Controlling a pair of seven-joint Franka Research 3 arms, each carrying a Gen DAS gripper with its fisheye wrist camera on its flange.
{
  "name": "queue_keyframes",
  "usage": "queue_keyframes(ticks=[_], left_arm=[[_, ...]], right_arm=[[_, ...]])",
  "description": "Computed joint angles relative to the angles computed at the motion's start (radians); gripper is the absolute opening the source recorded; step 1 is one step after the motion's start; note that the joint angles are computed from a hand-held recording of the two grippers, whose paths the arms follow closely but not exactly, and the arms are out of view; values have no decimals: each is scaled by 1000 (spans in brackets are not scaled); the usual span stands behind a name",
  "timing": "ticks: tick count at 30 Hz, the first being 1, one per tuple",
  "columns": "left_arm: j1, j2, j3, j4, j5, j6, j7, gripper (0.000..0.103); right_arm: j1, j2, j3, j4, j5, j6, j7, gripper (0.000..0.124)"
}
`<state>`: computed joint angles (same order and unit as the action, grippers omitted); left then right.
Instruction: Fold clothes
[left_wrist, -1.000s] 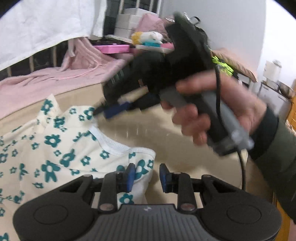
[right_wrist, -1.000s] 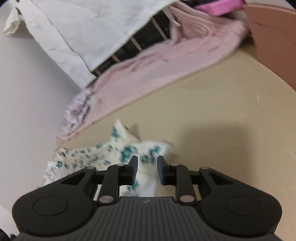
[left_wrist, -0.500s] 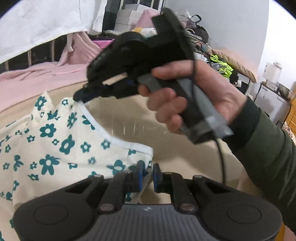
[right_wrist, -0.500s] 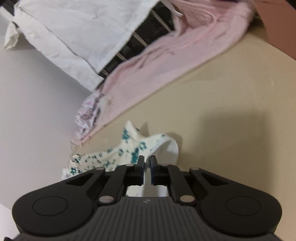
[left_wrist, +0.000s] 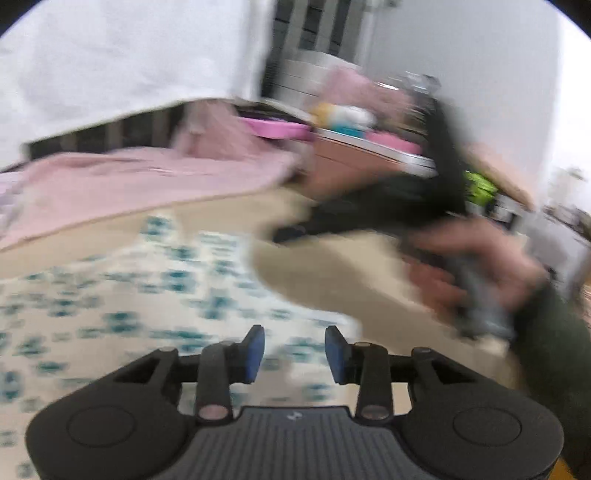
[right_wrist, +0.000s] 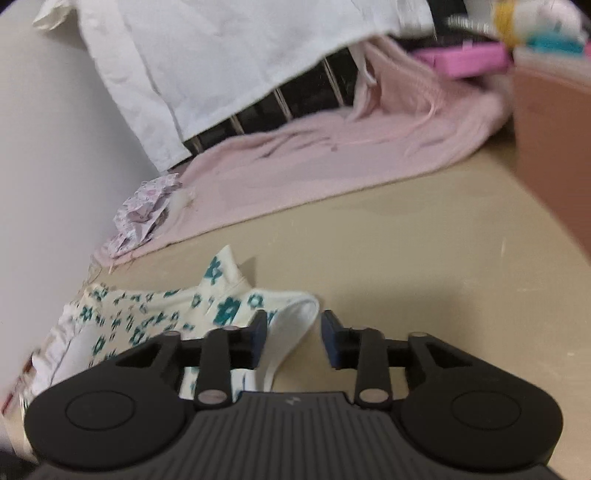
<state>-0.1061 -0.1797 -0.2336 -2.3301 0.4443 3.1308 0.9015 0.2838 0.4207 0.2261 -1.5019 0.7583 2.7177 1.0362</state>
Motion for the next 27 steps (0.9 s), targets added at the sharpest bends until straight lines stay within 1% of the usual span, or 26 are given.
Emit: queue_keyframes(ticks=[1,2,3,4,5,7,8,9,10,11,12,14,15,17,18,19,20,22,24,25,27], left_arm=[[52,-14,-37,-5,30,-16,-46,34],[70,-16,-50,-12,-11,-22,-36,34],[52,-16,-30,-17,-42,-32,-29,34],[26,-13,1,-17,-26,-37,-58,34],[35,-16,-2,-19,-10,-41,-90,34],[64,-20,-20,-25,18,-40,-141,34],[79,-20,-31,-23,40,-45,-164,34],[124,-20,-69,-15,95,-64,-226,34],[157,-20,-96,-7,150,-81,-289,34],[186,-21,-116,-5,205,-85,-358,34],[209,-23,-131,-4,253,-88,-424,32],[233,-29,-135,-13,308,-62,-535,30],[242,-31,-135,-15,334,-53,-582,30],[241,-29,-126,-12,368,-62,-638,30],[243,-28,-125,-8,396,-66,-664,28],[258,-28,-137,-2,446,-71,-713,27],[251,-28,-130,1,461,-81,-725,25],[220,-34,-106,5,462,-105,-731,25],[211,-57,-102,2,503,-120,-774,25],[218,-65,-105,2,550,-96,-795,25],[238,-77,-118,8,643,-48,-837,33]], right_arm=[[-18,-46,20,-56,31,-3,-50,15],[-31,-90,35,-113,63,-18,-107,15],[-31,-129,37,-165,83,-26,-153,15],[-19,-163,29,-213,86,-25,-178,15],[6,-186,11,-251,63,2,-163,15],[61,-214,-29,-312,-17,87,-81,15],[75,-228,-38,-339,-40,118,-56,15],[68,-241,-32,-355,-15,121,-77,15],[57,-250,-25,-362,20,103,-106,15],[54,-257,-24,-369,40,88,-125,8],[61,-266,-28,-381,33,92,-131,5],[77,-299,-30,-420,20,124,-167,3],[75,-326,-24,-441,61,126,-225,2],[83,-368,-27,-475,128,121,-326,2],[93,-371,-36,-486,113,126,-324,2],[102,-374,-42,-497,96,131,-322,2],[110,-377,-48,-508,79,135,-318,2],[120,-383,-56,-525,49,141,-307,2],[123,-386,-62,-519,70,158,-299,5],[124,-386,-64,-514,86,173,-299,5],[125,-387,-65,-508,125,206,-311,5]])
